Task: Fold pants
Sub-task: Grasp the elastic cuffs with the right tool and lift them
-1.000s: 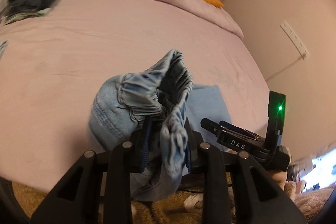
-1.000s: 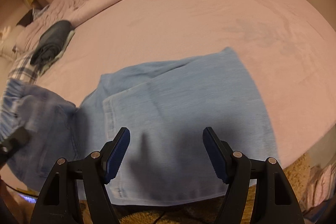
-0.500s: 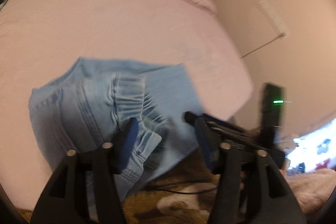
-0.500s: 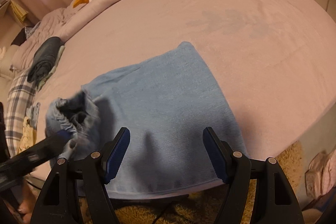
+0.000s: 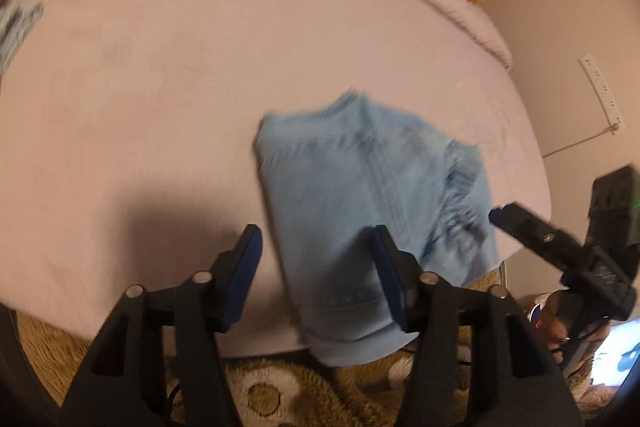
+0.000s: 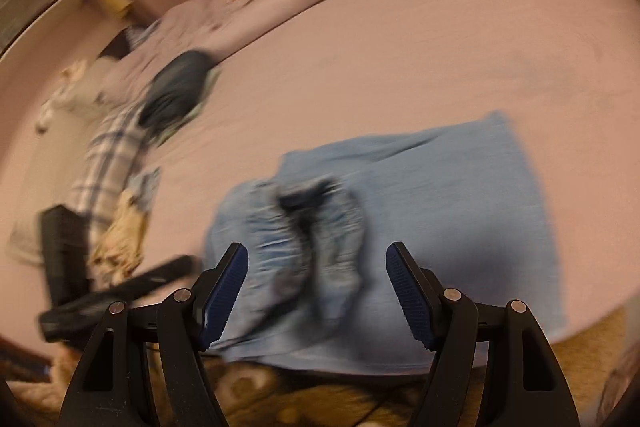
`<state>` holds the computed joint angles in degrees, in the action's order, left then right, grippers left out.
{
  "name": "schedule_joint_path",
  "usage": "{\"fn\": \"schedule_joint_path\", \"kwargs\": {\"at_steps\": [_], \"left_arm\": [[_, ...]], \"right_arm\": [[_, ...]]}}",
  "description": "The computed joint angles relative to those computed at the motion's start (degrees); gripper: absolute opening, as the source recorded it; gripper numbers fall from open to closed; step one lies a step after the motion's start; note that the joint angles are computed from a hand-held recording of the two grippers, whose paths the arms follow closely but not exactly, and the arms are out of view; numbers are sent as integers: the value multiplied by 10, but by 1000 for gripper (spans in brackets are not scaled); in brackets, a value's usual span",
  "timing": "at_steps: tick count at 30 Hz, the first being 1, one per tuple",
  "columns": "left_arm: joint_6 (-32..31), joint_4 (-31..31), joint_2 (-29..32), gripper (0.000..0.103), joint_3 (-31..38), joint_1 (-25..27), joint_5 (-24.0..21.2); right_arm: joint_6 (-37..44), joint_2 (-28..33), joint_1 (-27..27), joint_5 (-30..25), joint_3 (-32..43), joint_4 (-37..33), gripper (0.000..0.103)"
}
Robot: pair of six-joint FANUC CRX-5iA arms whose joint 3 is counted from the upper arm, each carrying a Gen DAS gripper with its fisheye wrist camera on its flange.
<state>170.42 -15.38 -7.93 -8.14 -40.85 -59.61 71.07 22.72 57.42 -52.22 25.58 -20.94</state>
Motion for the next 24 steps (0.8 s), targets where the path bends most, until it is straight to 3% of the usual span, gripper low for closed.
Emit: {"fn": "schedule_joint_path", "kwargs": {"at_steps": [2, 6, 8, 9, 12, 14, 18, 21, 22, 24], "left_arm": [[20, -2, -2, 54, -13, -12, 11], [23, 2, 6, 54, -10, -10, 4], [24, -7, 9, 53, 1, -17, -14], [20, -11, 12, 53, 8, -20, -24], [13, -20, 23, 52, 26, -16, -45], [23, -36, 21, 53, 31, -26, -57], [40, -64, 1, 54, 25, -37, -33], [22, -50, 3, 54, 16, -24, -2], [16, -42, 5, 54, 13, -21, 6], [-11, -11, 13, 54, -2, -3, 51]], "right_arm": [[9, 21, 8, -22, 27, 2, 72], [-32, 90, 38, -105, 95, 89, 72], [-23, 105, 38, -112, 109, 76, 72], [-20, 106, 37, -106, 109, 71, 72], [-7, 102, 33, -80, 100, 51, 50], [-8, 91, 34, -69, 90, 59, 43], [-11, 16, 20, 21, 20, 56, 39], [-112, -44, 38, 106, -76, 200, 39], [-169, -60, 43, 120, -111, 270, 39], [-232, -73, 38, 121, -146, 326, 39]]}}
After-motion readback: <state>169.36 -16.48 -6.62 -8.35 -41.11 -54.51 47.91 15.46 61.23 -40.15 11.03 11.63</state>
